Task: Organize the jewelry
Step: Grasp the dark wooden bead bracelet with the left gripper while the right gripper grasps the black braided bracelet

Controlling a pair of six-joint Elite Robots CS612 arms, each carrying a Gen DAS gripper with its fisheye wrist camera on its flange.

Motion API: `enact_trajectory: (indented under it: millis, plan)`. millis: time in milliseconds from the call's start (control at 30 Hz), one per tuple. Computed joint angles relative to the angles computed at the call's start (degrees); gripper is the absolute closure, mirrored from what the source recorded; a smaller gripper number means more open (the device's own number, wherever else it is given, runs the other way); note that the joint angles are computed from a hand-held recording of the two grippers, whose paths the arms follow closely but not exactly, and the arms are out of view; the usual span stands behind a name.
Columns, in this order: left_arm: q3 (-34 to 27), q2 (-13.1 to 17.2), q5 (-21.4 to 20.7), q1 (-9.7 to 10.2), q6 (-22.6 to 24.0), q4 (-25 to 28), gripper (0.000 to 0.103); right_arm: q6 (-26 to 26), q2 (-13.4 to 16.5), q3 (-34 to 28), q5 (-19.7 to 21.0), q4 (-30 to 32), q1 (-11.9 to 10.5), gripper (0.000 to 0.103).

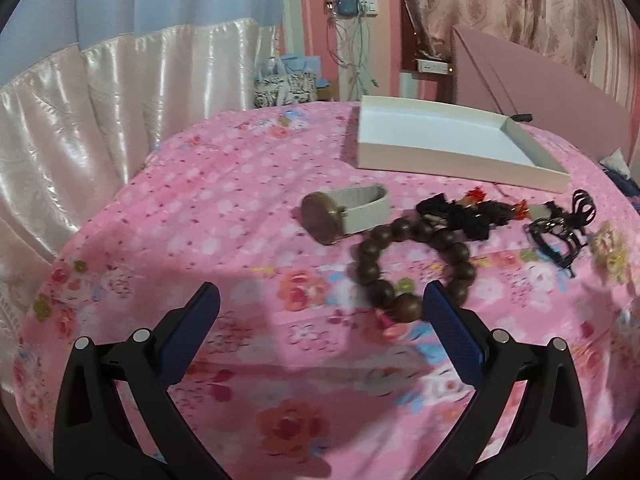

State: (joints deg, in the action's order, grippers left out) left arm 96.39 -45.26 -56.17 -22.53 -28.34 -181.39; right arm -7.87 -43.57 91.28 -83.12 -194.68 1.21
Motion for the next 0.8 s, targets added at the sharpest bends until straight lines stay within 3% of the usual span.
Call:
enact_trajectory:
  millis: [167,300,433,500,633,800]
  plan:
    - [-1.91,0.77,-0.76,-0.31,2.06,-0.14,0.005,1.63,-0.15,-0.94,3.83,1.58,-0.21,0.006]
    - [-3.43,1.17,-2.20,-0.01,2.10,1.30,0.014,1.26,0.12,-2.02,5.46,3.54,0.09,0.015]
    - [-4.36,1.50,-3.76,0.40,2.44,2.59,0.028,0.78,0.54,-3.27,7.63,7.07,0.15,0.031]
    - [-5.00,1.73,-5.48,0.81,1.73,4.02,0.037,0.51,0.78,-4.04,8.42,8.80,0.38,0.033]
    - [-6.40,2.35,-6.91,1.32,1.10,7.39,0.045,0.44,1.18,-5.05,9.05,10.68,0.76,0.034]
    - [-7.68,3.02,-8.56,1.97,0.89,9.30,0.049,-0.47,2.03,-7.49,9.33,15.83,1.45,0.042]
